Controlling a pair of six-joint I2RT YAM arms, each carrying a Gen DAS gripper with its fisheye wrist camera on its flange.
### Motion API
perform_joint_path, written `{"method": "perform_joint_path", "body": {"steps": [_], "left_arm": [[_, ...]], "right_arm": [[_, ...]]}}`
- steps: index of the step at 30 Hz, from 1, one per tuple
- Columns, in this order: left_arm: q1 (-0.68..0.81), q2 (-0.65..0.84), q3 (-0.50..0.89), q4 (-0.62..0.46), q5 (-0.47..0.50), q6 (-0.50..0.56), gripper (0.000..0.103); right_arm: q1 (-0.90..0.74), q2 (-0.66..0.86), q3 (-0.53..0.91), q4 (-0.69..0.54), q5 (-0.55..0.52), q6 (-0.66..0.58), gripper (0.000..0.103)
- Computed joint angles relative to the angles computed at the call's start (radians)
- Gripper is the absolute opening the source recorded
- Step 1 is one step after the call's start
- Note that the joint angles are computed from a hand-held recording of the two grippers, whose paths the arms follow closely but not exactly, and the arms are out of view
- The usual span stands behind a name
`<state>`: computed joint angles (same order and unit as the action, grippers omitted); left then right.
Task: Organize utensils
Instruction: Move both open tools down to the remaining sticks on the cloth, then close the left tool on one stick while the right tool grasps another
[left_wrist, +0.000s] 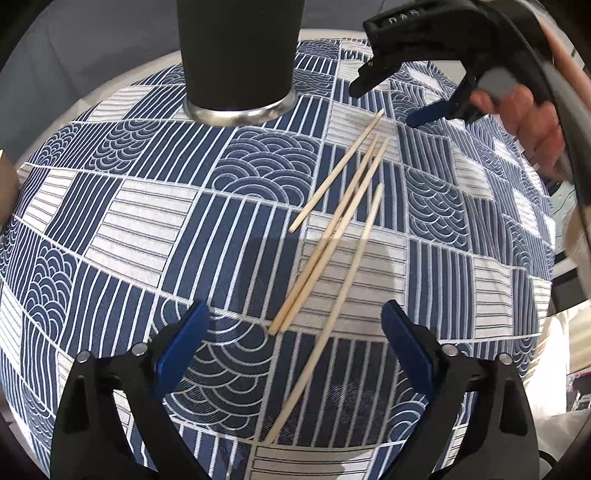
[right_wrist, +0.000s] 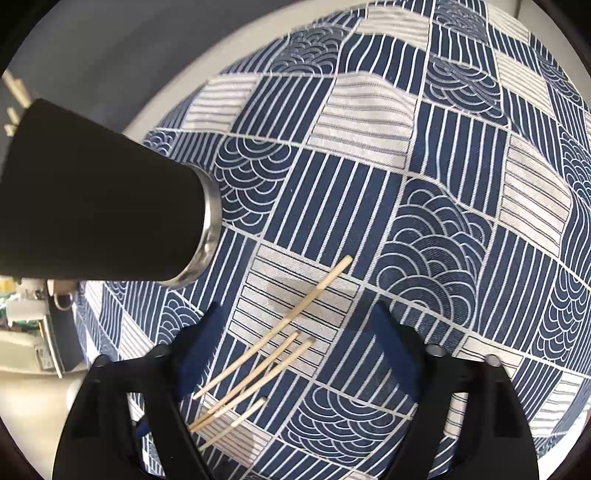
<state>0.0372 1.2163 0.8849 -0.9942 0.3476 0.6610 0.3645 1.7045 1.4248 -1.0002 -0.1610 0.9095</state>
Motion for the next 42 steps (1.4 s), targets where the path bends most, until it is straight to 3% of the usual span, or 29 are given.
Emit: {"method": "perform_joint_path", "body": {"steps": [2, 6, 8, 10, 12, 14, 15, 16, 18, 19, 24, 25, 29, 34, 37, 42], "left_arm": [[0.014, 0.009, 0.008, -0.006, -0.002, 0.003, 0.087], [-0.069, -0.066, -0.049, 0.049, -0.117, 0.006, 0.081], [-0.057, -0.055, -0.036, 0.034, -0.112, -0.001, 0.077], [-0.063, -0.056, -0.035, 0.031, -0.122, -0.006, 0.075], [-0.069, -0.057, -0.03, 0.017, -0.12, 0.02, 0.066], [-0.059, -0.06, -0.025, -0.005, -0.11, 0.05, 0.057], [-0.055, -0.065, -0.021, -0.019, -0.107, 0.061, 0.05], [-0.042, -0.061, -0.014, -0.031, -0.103, 0.076, 0.046], [-0.021, -0.051, 0.01, -0.066, -0.105, 0.094, 0.02], [-0.009, -0.04, 0.024, -0.089, -0.099, 0.108, 0.016], [0.066, 0.001, 0.07, -0.173, -0.076, 0.209, 0.013], [0.085, 0.018, 0.086, -0.194, -0.07, 0.235, 0.009], [0.154, 0.063, 0.12, -0.257, -0.056, 0.29, 0.007], [0.243, 0.068, 0.133, -0.305, -0.068, 0.347, 0.006], [0.315, 0.083, 0.153, -0.354, -0.067, 0.379, 0.006], [0.429, 0.1, 0.176, -0.401, -0.067, 0.438, 0.006]], "right_arm": [[0.001, 0.053, 0.054, -0.043, -0.001, 0.029, 0.071], [0.027, 0.169, 0.186, -0.153, 0.048, 0.095, 0.069], [0.045, 0.227, 0.262, -0.223, 0.083, 0.091, 0.063], [0.067, 0.298, 0.361, -0.319, 0.133, 0.1, 0.05], [0.08, 0.32, 0.391, -0.347, 0.163, 0.125, 0.049], [0.092, 0.312, 0.376, -0.334, 0.177, 0.154, 0.041], [0.094, 0.31, 0.376, -0.334, 0.179, 0.156, 0.022], [0.095, 0.31, 0.379, -0.337, 0.178, 0.155, 0.013], [0.09, 0.291, 0.347, -0.314, 0.172, 0.173, 0.01], [0.09, 0.274, 0.32, -0.291, 0.169, 0.181, 0.009], [0.048, 0.115, 0.088, -0.101, 0.101, 0.194, 0.006], [0.034, 0.078, 0.036, -0.057, 0.077, 0.199, 0.0], [-0.005, -0.041, -0.114, 0.047, 0.066, 0.212, 0.0], [-0.035, -0.11, -0.193, 0.093, 0.046, 0.22, 0.001], [-0.072, -0.137, -0.21, 0.099, -0.021, 0.194, 0.005], [-0.042, -0.079, -0.169, 0.151, -0.07, 0.191, 0.006]]}}
